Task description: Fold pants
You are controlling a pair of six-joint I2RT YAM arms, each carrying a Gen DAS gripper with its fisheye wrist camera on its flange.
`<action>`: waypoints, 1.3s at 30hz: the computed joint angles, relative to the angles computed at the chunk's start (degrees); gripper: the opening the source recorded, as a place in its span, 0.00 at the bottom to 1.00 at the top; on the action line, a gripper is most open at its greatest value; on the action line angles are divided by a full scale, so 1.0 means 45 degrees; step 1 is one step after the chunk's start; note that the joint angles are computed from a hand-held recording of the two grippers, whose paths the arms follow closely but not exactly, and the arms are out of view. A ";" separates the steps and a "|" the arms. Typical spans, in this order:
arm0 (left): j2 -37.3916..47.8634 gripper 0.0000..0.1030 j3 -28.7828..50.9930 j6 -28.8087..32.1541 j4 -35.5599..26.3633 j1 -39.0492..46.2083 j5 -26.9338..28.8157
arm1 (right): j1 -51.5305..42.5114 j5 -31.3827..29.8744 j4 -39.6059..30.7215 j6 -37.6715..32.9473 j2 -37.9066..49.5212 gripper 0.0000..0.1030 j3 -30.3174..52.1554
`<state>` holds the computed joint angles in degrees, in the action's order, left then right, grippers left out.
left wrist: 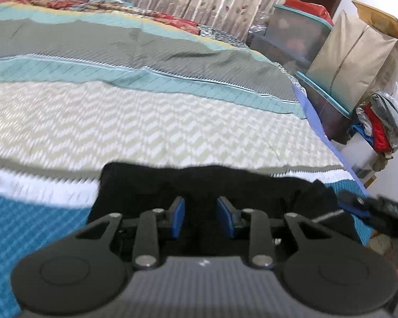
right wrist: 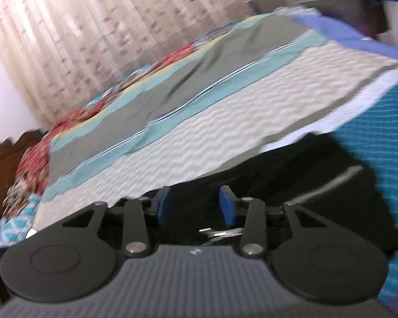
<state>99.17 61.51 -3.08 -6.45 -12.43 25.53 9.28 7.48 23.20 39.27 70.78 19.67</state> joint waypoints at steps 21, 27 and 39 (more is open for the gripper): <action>0.1886 0.29 0.3312 -0.0245 -0.2485 -0.1805 -0.1949 | -0.3896 -0.2558 -0.0097 0.0708 -0.1157 0.29 -0.2876; 0.1527 0.70 0.5122 0.0151 -0.4383 -0.3056 -0.1632 | -0.0167 0.0565 -0.3454 -0.0750 -0.4073 0.17 -0.1758; 0.4515 0.79 1.0372 0.0816 -0.8296 -0.6114 -0.2191 | 0.4955 0.4277 -0.2901 -0.4242 -0.1964 0.17 -0.0155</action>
<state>119.49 108.18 0.59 -43.79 -39.94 15.67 31.58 26.73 10.14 20.18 61.94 18.97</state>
